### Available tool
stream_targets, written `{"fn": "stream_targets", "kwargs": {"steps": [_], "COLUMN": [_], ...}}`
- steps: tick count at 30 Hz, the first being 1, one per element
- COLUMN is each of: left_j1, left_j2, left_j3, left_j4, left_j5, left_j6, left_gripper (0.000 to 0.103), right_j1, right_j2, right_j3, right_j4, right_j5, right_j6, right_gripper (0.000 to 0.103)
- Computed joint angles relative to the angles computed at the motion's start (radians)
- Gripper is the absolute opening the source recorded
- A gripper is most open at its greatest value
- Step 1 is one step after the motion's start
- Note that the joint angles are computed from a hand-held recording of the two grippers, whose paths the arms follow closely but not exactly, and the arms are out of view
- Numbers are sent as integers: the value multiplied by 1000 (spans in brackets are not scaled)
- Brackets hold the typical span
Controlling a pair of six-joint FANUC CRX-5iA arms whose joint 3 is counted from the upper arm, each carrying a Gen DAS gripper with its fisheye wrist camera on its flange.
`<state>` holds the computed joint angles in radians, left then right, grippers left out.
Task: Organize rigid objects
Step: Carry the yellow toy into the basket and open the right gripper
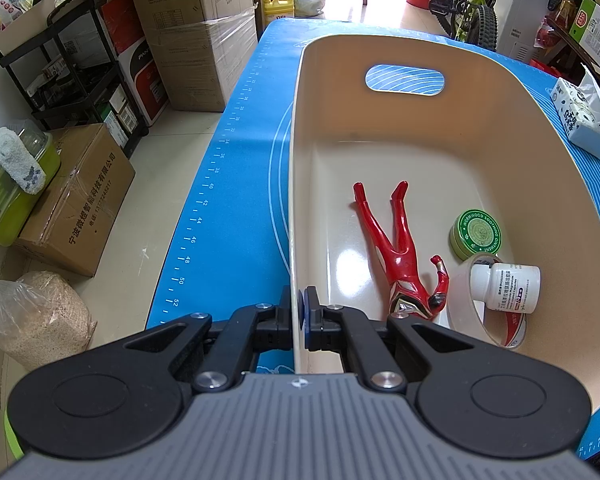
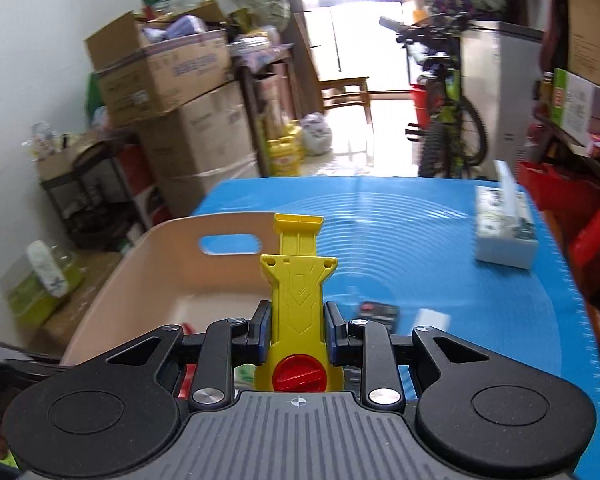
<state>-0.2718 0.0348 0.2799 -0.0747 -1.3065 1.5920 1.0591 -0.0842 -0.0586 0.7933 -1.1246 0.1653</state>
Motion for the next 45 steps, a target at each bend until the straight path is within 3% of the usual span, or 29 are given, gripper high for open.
{"fn": "stream_targets", "kwargs": {"steps": [10,22,28,32,38,45], "left_j1": [-1,1,0,-1,1,4], "left_j2": [-1,-1,0,1,0,-1], "left_j3": [1,2,3,4,2,0], "left_j4": [-1,5,3,1,4,7], "left_j5": [-1,0,-2,-2,0,0], "left_j6": [0,0,1,2,4,3], "left_gripper": [5,5,5,5,5,5], "right_j1": [11,0,2,-1,6,4], "right_j2": [102,205,220,200,126,46], "right_j3": [108,237,254,242,183,120], "right_j4": [-117,-338,-376,-377,-295,-144], "right_j5": [76,-12,-29,-3,53,24], "right_j6": [131,322,381,374,306,189], "right_gripper": [35,35,36,53,63,68]}}
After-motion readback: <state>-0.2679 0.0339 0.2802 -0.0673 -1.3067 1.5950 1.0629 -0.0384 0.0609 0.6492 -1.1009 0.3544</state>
